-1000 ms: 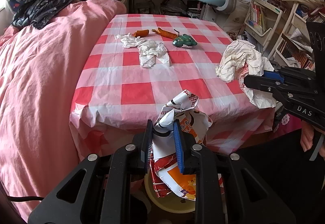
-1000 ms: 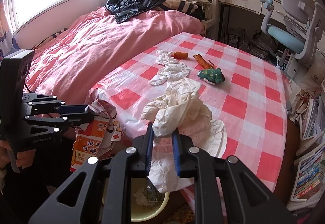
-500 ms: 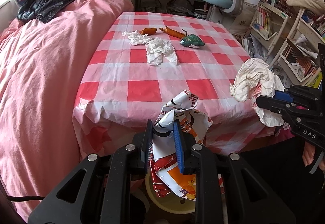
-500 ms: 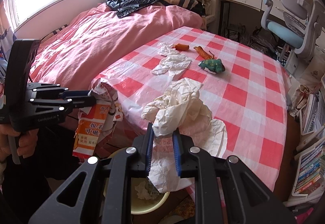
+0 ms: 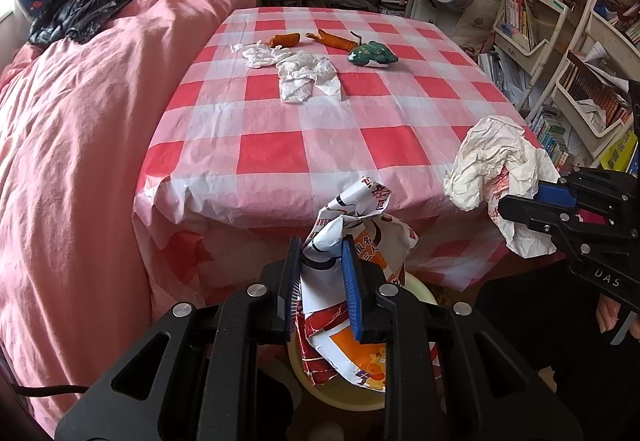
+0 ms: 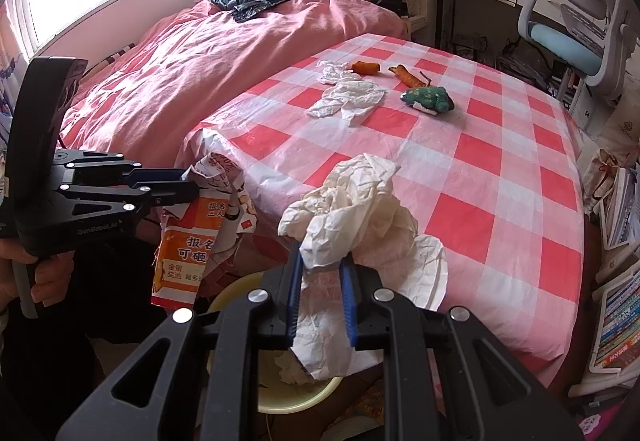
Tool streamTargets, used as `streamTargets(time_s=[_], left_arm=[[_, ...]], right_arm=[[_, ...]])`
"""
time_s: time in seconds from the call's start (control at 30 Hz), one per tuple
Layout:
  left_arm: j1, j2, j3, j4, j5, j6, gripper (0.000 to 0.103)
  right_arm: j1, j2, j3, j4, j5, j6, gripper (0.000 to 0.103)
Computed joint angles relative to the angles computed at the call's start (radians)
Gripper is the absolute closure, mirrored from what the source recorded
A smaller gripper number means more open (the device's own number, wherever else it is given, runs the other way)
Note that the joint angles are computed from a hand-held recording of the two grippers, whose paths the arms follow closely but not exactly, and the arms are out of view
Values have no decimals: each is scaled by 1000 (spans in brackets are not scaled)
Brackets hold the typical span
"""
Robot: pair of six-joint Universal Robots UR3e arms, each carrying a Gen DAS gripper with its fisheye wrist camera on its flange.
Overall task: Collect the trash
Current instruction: 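Hold the wrapper and paper above the bucket with both tools, then open the left tool to drop the wrapper while the right tool releases the paper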
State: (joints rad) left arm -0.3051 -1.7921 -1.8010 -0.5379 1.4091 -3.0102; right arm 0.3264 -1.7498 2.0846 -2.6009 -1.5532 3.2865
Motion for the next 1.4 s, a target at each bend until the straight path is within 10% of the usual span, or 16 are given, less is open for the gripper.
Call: streamTargets(time_s=[1.23, 1.4], left_arm=[[-54, -10, -45, -11, 74, -11, 83], [-58, 4, -62, 6, 90, -36, 47]], right_arm=[[214, 125, -59, 52, -139, 28, 83], [237, 181, -99, 119, -108, -11, 62]])
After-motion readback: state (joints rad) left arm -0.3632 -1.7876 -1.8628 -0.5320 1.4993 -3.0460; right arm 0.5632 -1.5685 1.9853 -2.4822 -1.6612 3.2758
